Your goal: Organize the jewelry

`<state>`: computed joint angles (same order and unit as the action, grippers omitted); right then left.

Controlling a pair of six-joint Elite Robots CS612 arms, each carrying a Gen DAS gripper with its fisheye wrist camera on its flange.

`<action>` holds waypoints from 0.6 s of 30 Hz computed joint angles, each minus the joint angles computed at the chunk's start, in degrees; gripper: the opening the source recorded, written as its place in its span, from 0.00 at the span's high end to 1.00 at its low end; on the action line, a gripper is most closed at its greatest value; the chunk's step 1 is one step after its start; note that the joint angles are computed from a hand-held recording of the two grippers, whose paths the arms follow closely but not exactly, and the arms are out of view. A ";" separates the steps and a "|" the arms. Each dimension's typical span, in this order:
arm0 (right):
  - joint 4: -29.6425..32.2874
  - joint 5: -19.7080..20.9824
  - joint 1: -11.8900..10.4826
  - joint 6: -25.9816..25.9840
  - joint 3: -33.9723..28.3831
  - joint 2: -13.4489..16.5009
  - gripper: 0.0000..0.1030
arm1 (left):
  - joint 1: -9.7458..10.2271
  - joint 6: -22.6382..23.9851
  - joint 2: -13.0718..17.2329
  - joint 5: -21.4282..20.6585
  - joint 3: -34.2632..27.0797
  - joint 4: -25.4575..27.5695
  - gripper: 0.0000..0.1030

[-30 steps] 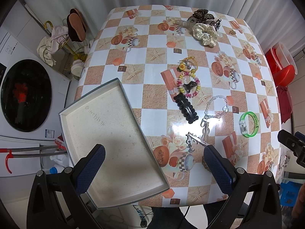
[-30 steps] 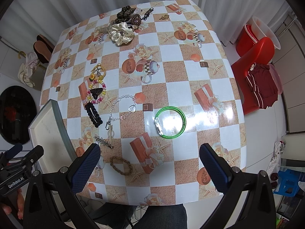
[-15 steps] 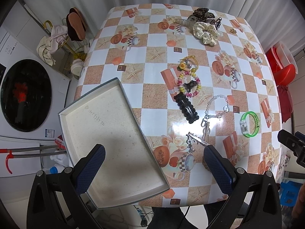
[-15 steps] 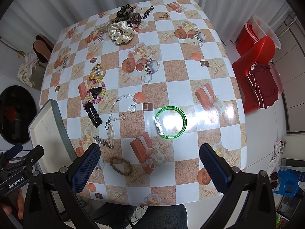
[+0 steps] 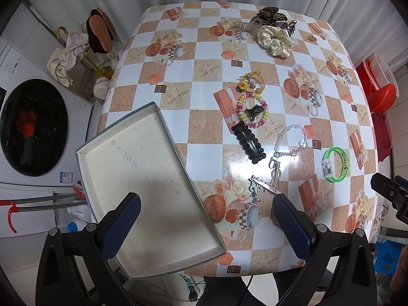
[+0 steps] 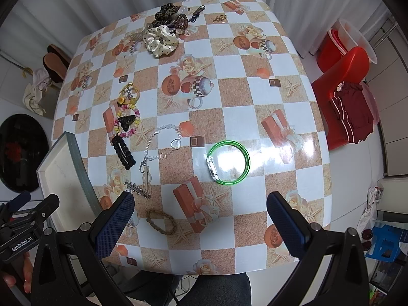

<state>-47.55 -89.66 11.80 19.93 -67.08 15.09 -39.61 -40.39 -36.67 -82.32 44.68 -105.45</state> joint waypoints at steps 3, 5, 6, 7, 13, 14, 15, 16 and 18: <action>0.35 0.15 0.11 0.38 -0.04 0.09 0.00 | 0.07 -0.01 -0.31 -0.52 0.77 -0.08 0.00; 0.80 0.33 0.04 0.53 -0.32 0.29 0.00 | 0.22 -0.07 -0.69 -1.18 1.67 -0.33 0.00; 1.22 0.42 0.11 0.79 -0.59 0.45 0.00 | 0.23 -0.13 -0.24 -1.46 0.82 0.29 0.00; 1.37 0.53 -0.06 0.71 -0.57 0.48 0.00 | 0.25 -0.29 0.27 -1.78 -0.15 1.11 0.00; 3.13 1.15 -1.11 1.26 -0.35 0.95 0.00 | 0.44 -0.84 2.76 -2.97 -4.23 4.08 0.00; 2.63 0.37 -1.08 1.04 -1.10 1.50 0.00 | 0.47 -0.85 3.29 -3.29 -5.13 4.66 0.00; 3.32 0.43 -1.12 1.34 -1.66 1.83 0.00 | 0.49 -0.85 3.95 -3.53 -6.24 5.24 0.00; 3.45 0.48 -1.21 1.38 -1.42 1.79 0.00 | 0.51 -0.90 4.82 -3.96 -7.64 5.95 0.00; 4.27 0.56 -1.35 1.63 -1.96 2.17 0.00 | 0.52 -0.95 5.94 -4.62 -9.47 6.75 0.00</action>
<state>-43.27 -89.09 10.46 21.56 -69.05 17.25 -39.09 -41.34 -30.72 -86.95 35.22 -98.70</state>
